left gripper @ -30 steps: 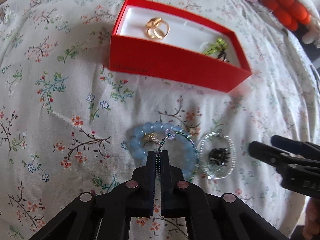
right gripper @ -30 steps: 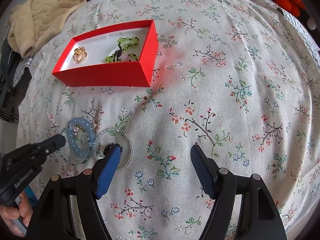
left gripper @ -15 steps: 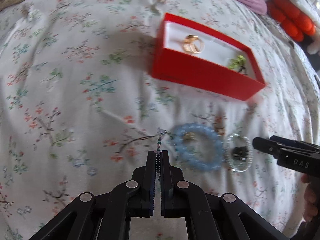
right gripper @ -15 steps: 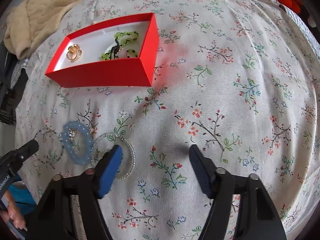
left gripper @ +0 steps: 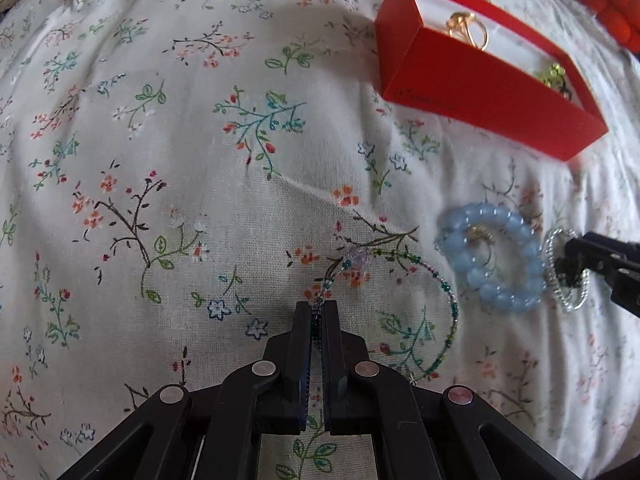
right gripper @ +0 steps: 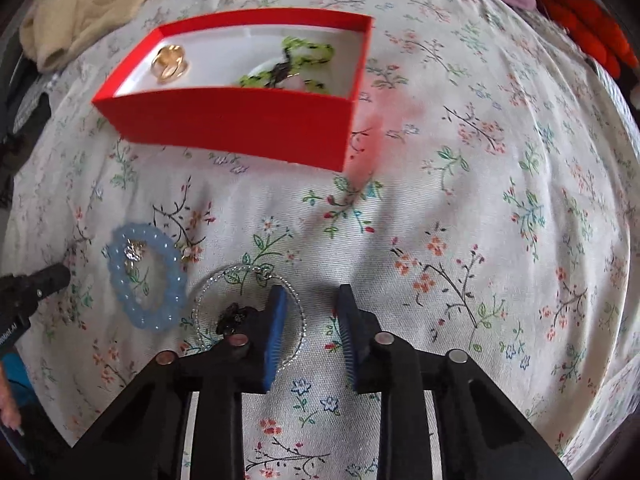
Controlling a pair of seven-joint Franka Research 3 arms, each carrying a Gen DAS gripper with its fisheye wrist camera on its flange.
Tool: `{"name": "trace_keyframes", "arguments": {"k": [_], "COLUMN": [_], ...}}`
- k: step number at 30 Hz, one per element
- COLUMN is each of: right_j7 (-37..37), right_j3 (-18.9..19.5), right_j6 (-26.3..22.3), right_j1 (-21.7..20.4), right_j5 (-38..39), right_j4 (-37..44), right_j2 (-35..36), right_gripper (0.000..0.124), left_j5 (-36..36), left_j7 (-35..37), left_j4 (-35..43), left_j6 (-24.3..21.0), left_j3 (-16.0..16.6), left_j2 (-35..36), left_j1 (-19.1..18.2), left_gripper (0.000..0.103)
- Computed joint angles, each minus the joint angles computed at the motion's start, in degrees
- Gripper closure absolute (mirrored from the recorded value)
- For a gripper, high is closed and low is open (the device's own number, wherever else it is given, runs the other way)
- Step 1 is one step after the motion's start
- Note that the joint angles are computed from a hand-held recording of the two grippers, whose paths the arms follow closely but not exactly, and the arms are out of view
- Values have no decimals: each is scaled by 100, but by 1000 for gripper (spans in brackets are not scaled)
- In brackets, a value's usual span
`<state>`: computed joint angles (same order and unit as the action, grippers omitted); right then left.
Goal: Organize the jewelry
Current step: 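Lift the seed-bead strand with the left tool while the right tool grasps the clear bracelet, then carry strand and clear bracelet into the red box and open both tools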
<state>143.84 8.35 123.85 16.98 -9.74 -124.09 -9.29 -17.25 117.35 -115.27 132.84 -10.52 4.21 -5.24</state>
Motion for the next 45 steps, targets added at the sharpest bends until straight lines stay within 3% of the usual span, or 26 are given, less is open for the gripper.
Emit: {"name": "trace_keyframes", "arguments": {"k": [7,26,45], "right_j7": [-199,-85,93], "right_j3": [31,185,287], "right_j6": [69,545,857], "right_j1": [90,11,-224], "right_j5": [-146,-180,-275], "right_j4": [139,-89,36], "right_j2": [184,-500,-704], "right_gripper": [120,120,120], "left_j5": [70,-958,-1436], "left_j7": [45,720,786], "left_j4": [-22,-76,186], "left_j6": [110,163,228], "left_j3": [-8,112,90], "left_j2": [-2,-544,-603], "left_j1": [-11,-152,-376], "left_gripper": [103,103,103]}}
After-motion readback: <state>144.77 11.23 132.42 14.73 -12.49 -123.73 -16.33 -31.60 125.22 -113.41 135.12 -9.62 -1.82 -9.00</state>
